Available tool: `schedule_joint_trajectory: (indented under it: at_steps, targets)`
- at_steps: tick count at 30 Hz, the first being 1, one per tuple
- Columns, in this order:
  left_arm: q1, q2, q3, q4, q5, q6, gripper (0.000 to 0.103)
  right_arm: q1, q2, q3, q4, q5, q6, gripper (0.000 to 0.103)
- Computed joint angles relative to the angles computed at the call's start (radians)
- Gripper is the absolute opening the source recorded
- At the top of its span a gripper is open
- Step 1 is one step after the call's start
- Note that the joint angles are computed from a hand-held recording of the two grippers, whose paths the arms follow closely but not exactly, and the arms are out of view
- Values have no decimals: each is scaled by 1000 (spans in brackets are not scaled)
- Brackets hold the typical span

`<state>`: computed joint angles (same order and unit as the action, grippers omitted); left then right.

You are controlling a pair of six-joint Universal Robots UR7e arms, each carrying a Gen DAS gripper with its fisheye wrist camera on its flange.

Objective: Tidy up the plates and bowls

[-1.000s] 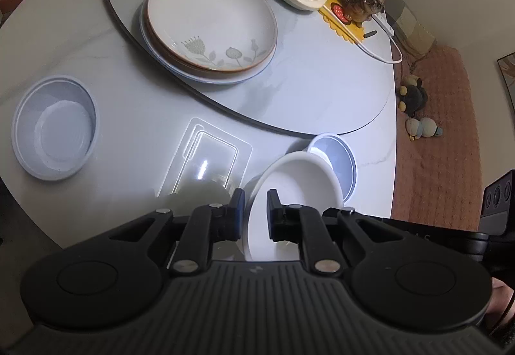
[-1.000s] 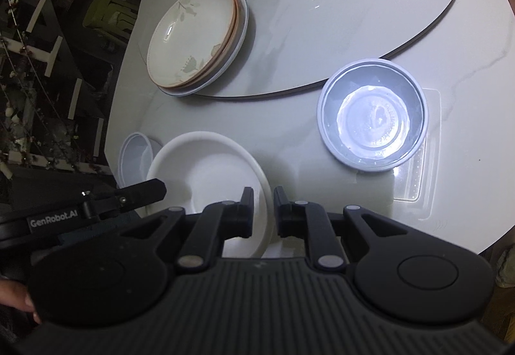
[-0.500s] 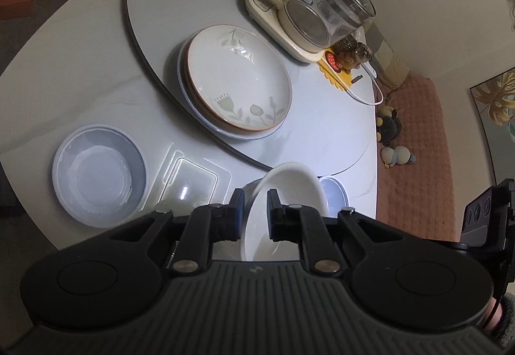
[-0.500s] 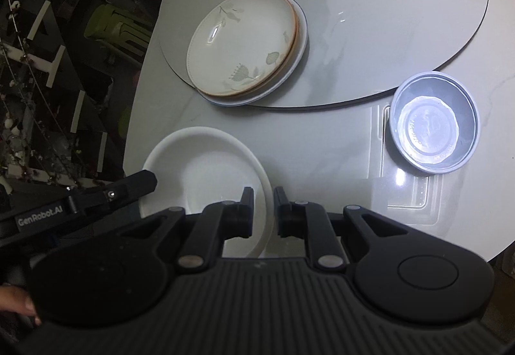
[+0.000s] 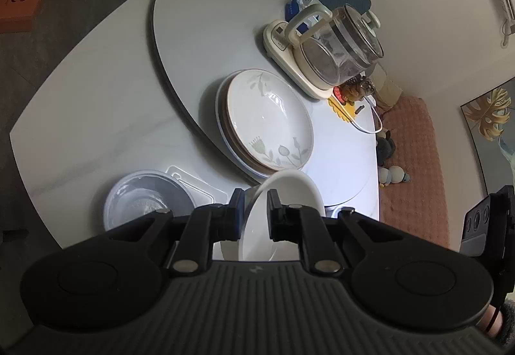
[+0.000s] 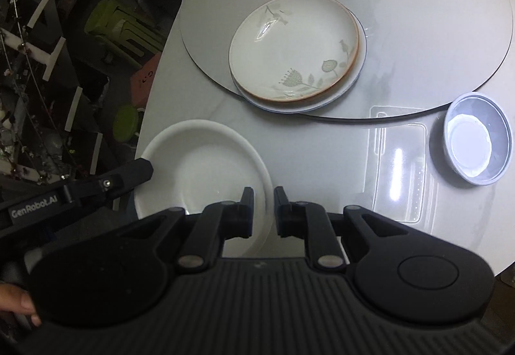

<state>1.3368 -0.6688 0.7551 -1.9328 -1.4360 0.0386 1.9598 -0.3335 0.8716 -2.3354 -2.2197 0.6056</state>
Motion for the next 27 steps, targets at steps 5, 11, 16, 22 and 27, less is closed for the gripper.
schedule_joint_trajectory:
  at_steps: [5,11,16,22,27]
  targets:
    - [27,51,-109,61,3,39,15,3,66,-80,-6,-4,-7,16]
    - [57,95,-176,102,14,80,15,1,119,-105,-48,-17,17,16]
    - [78,129,-223,133,43,101,15,-11,167,-148,-42,-12,21,16]
    - [96,176,-292,167,78,120,15,-20,223,-220,-16,-8,13,17]
    - [102,205,-327,186,106,140,16,-26,259,-273,23,-10,8,18]
